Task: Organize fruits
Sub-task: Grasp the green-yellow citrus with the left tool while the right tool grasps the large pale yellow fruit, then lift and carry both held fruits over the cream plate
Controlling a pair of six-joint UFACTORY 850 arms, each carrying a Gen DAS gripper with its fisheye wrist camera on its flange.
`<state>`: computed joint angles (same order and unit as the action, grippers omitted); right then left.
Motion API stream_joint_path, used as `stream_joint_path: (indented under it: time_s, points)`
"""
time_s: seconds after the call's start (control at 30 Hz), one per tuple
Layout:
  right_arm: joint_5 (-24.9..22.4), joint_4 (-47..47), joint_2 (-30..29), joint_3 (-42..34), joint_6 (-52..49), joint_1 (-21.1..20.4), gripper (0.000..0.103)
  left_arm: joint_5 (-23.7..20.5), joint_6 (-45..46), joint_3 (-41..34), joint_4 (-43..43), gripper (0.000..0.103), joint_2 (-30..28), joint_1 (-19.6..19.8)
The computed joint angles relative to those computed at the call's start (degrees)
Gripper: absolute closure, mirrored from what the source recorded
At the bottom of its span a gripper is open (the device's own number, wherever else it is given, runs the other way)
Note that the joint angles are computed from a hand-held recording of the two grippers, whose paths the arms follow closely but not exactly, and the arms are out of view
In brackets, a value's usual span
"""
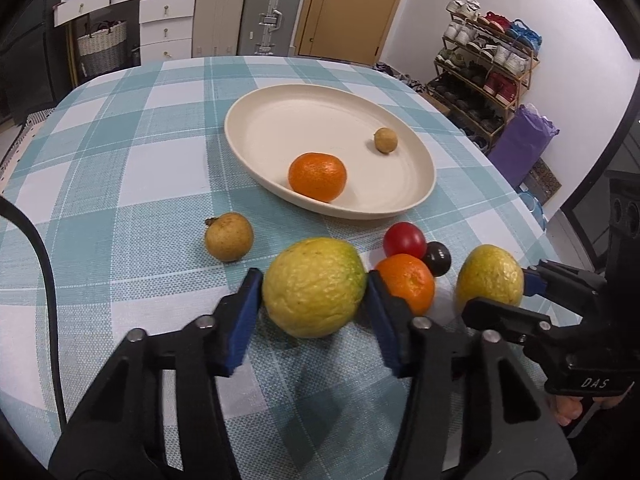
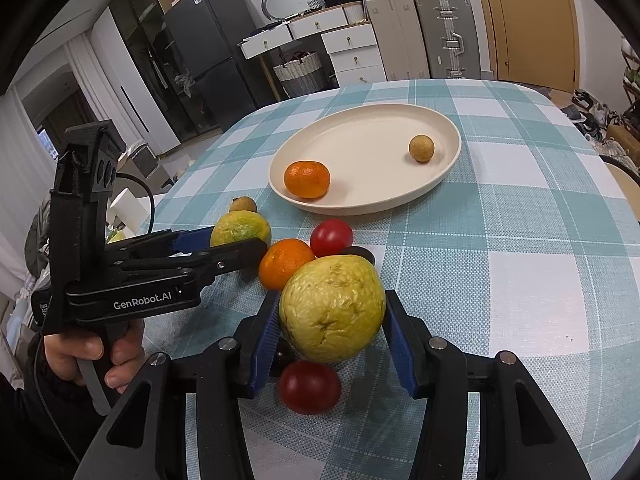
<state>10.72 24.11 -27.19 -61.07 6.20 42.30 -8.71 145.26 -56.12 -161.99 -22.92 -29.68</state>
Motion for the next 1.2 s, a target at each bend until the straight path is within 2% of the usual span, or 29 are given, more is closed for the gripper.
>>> stream_joint_path:
  time_s: [0.07,0.17,0.33,0.73,1.2]
  points:
    - [0.01,0.06,0.00,-0.04,-0.10,-0.03,0.052,-0.07,3.06,0.16,-2.87,0.056,0.09,-0.22]
    - [0.12,1.37,0.09,-0.02,-1.45,-0.01,0.052,-0.85,-0.46,0.71,0.15,0.056,0.47,-0.01]
    - [0.40,3.90,0.24,-0.12,-3.92,0.02,0.052,-2.34,0.03,2.02,-0.63,0.056,1.69,0.34]
    - [1.23,10.84,0.28,-1.54,-11.66,0.06,0.052,-4.92,6.25,4.42,-6.93,0.056,5.32,1.08]
    - [1.44,9.75,-0.61,-3.74,-10.85,-1.41,0.052,-5.04,11.18,3.03,-11.69,0.056,5.29,1.72]
